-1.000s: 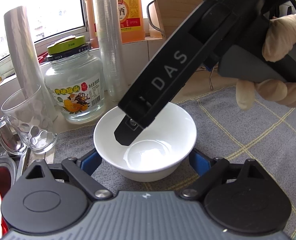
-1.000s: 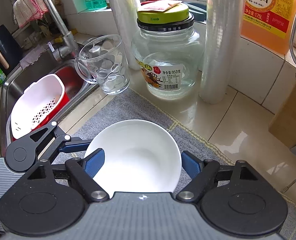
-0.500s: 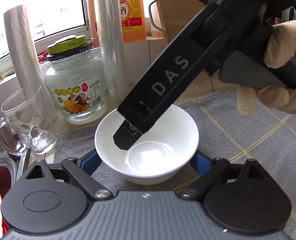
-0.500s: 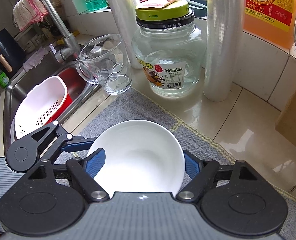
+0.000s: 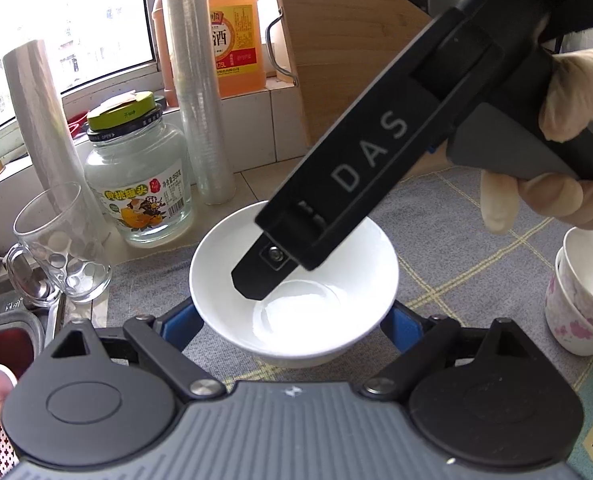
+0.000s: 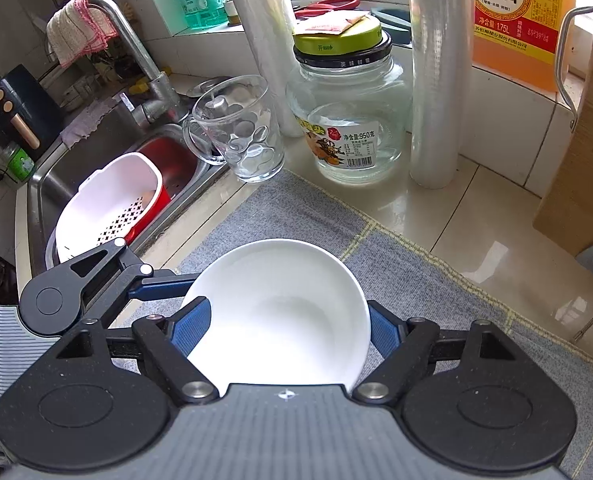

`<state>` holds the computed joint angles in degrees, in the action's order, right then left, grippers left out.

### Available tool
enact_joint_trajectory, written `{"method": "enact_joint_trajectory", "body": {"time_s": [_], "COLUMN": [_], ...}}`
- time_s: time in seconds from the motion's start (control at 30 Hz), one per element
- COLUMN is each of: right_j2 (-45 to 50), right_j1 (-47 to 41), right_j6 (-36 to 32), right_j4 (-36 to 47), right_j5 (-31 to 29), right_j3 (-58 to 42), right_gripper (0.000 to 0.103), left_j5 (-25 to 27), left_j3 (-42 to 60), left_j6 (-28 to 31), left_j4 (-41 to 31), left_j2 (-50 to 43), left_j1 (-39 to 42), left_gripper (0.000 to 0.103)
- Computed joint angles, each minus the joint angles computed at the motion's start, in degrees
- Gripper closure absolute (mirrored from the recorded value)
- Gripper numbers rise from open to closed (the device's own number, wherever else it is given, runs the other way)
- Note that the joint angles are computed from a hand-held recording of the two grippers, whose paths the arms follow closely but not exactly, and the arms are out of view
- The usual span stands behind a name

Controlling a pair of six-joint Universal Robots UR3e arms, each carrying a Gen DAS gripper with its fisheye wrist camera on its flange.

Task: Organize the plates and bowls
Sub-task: 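Lift and carry the white bowl with the right tool toward the nested bowls, then lower the white bowl into the nested bowls with the right tool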

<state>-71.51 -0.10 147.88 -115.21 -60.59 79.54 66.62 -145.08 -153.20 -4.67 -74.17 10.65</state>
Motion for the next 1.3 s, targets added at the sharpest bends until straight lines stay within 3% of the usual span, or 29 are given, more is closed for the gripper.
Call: {"method": "enact_joint_trajectory", "body": {"time_s": [0.23,0.57,1.0,1.3], "right_j2": [-7.6,-18.6,-32.7,-39.2], "right_j1": [-3.2,-9.0,-21.4,-32.1], "right_j6": [-2.9,-9.1,-21.5,-32.0], "right_j4": [2.7,9.2,24.3,36.5], "right_j5": [2.4,5.4,8.1,8.8], "right_j3": [6.7,13.8,19.7,19.5], "right_gripper": [0.016,0.016,0.015,0.015], "left_j5": [3.4,11.0,22.1,26.5], "left_j3": [0.7,3.4,9.5,15.2], "left_j6": [-1.8,-8.0,-15.8,-20.0], "left_j4": [-7.9,-13.1,-13.2,-11.5], "left_j2": [7.0,12.0,7.5,0.4], "left_j1": [-4.1,-14.6,-31.5,-40.7], "left_gripper": [0.009,0.009,0.009,0.009]}}
